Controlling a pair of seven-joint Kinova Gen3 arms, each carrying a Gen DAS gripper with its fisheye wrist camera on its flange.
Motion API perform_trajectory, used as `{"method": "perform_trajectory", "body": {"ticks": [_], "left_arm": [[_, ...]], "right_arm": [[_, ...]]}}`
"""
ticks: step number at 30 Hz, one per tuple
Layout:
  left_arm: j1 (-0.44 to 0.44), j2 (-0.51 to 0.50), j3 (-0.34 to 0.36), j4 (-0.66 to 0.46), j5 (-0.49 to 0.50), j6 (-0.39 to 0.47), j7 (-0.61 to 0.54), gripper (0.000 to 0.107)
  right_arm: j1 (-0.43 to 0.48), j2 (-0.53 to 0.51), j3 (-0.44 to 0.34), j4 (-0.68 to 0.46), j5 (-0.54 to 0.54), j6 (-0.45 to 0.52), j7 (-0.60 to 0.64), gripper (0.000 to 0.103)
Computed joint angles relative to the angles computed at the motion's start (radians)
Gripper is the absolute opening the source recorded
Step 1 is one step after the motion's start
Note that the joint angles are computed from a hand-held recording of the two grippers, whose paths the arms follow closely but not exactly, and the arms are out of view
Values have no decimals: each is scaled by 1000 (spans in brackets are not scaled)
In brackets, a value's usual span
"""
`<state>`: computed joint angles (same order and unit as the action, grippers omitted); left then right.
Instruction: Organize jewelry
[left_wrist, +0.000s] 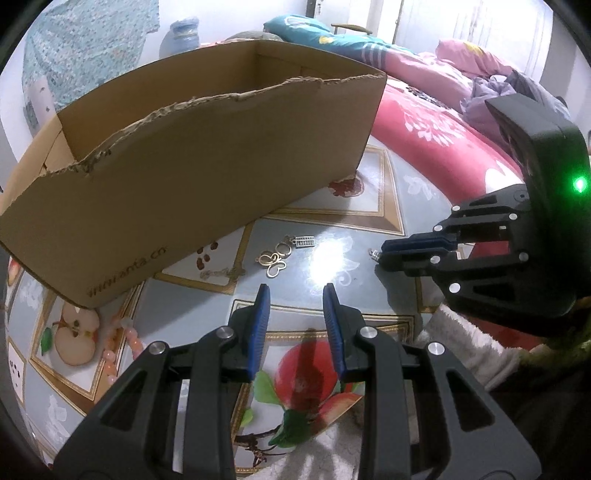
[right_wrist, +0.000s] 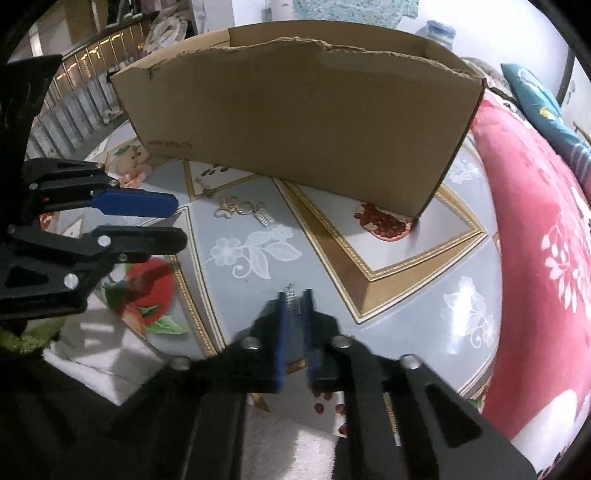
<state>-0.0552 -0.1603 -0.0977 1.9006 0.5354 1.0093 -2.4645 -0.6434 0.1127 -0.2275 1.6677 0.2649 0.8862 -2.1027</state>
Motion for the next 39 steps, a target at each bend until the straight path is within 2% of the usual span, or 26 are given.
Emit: {"method": "perform_trajectory", "body": {"ticks": [5, 11, 16, 19, 25, 35, 39], "left_arm": [[15, -8, 21, 6, -21, -42, 9, 28], [50, 0, 37, 1, -38, -83, 5, 28], [72, 22, 57, -15, -52, -119, 0, 23], [76, 44, 60, -39, -47, -104, 7, 20], [55, 99, 59, -78, 17, -22, -13, 20], [43, 136, 95, -97, -25, -23, 63, 19], [36, 146, 97, -94, -1, -17, 59, 19]], "right_arm": [[62, -18, 13, 21, -126, -50, 65, 6], [90, -38, 19, 44, -151, -80, 58, 6], [108, -45, 20, 52, -169, -94, 57, 6], [114, -49, 19, 58, -175, -100, 54, 6], [130, -62, 21, 79, -197, -130, 60, 6], [149, -65, 23, 103, -233, -153, 73, 6], [158, -68, 27, 108, -246, -158, 82, 6]]}}
